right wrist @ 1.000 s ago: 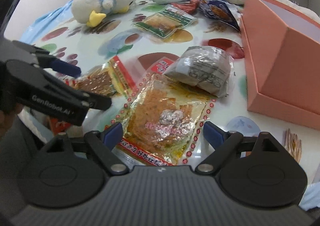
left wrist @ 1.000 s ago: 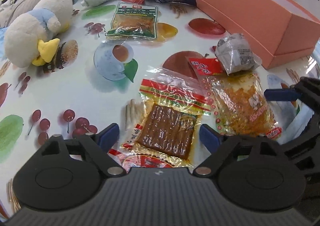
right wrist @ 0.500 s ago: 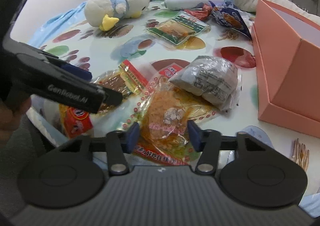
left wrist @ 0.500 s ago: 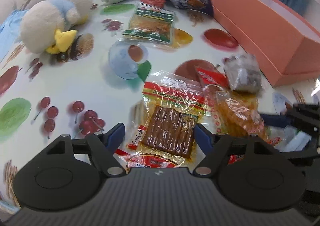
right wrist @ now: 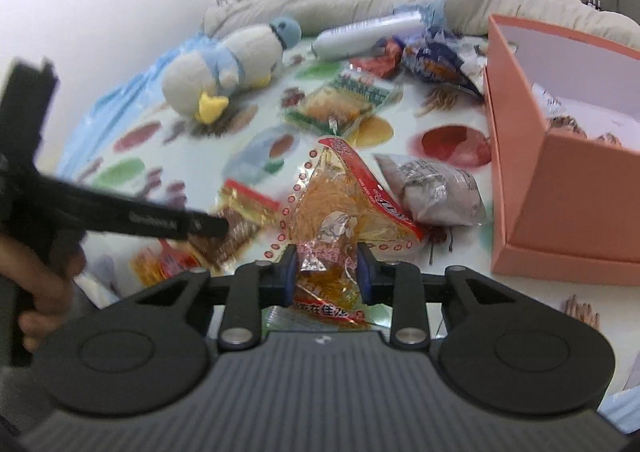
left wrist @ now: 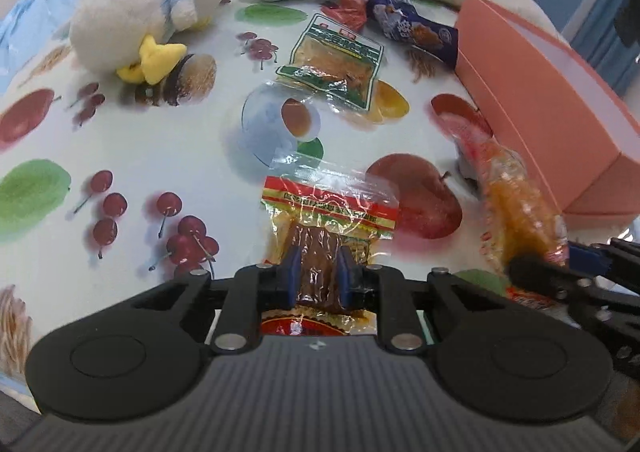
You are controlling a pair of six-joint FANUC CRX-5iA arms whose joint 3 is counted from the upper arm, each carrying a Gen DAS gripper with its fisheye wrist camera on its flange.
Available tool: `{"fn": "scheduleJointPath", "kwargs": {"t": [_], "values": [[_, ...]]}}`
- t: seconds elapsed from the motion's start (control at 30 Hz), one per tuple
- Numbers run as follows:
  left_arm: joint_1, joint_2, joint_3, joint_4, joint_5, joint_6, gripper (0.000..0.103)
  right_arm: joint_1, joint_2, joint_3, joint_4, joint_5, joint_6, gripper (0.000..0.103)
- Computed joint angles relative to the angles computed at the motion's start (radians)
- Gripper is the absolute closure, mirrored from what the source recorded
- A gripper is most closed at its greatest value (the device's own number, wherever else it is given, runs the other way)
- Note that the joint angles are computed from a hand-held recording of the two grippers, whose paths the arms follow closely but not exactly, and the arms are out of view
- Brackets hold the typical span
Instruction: Organize snacks
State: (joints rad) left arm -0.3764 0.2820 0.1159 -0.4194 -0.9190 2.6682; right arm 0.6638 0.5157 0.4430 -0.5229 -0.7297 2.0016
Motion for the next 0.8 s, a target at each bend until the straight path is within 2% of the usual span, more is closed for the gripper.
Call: {"fn": "scheduleJointPath", "kwargs": {"t": [0.1,0.2,0.23,0.27,0.33,0.37,0.53,0.63,0.8], "values": [[0.008,-0.011,-0.017,0.011,0.019,0.005,0.08,-0.024,-0.002,0.027,-0.064,-0.031,0.028,0.071],[-0.002,-0.009,-0.002,-0.006,-0.021,0.004,0.074,-0.059,0.022,0.086,-0.154,-0.11,0.057,0.071],[-0.005,-0.007,0.002,-0.009,-0.033,-0.001,0.06,-0.063,0.03,0.098,-0.162,-0.121,0.044,0.071],[-0.005,-0.007,0.003,-0.008,-0.042,-0.005,0.041,-0.065,0.036,0.108,-0.165,-0.128,0.035,0.071],[-0.021,-0.012,0.004,-0.041,-0.058,0.021,0.023,-0.068,0.039,0.118,-0.174,-0.132,0.034,0.071],[-0.031,-0.015,0.004,-0.064,-0.065,0.035,0.017,-0.069,0.039,0.121,-0.175,-0.131,0.035,0.071],[-0.023,-0.015,-0.012,-0.028,-0.026,-0.037,0.012,-0.074,0.022,0.114,-0.177,-0.109,0.041,0.071],[-0.032,0.031,0.041,-0.035,-0.068,-0.103,0.006,-0.067,0.006,0.089,-0.152,-0.084,0.048,0.071],[-0.039,0.117,0.135,-0.043,-0.144,-0.208,0.002,-0.063,-0.009,0.058,-0.125,-0.074,0.038,0.071]]}}
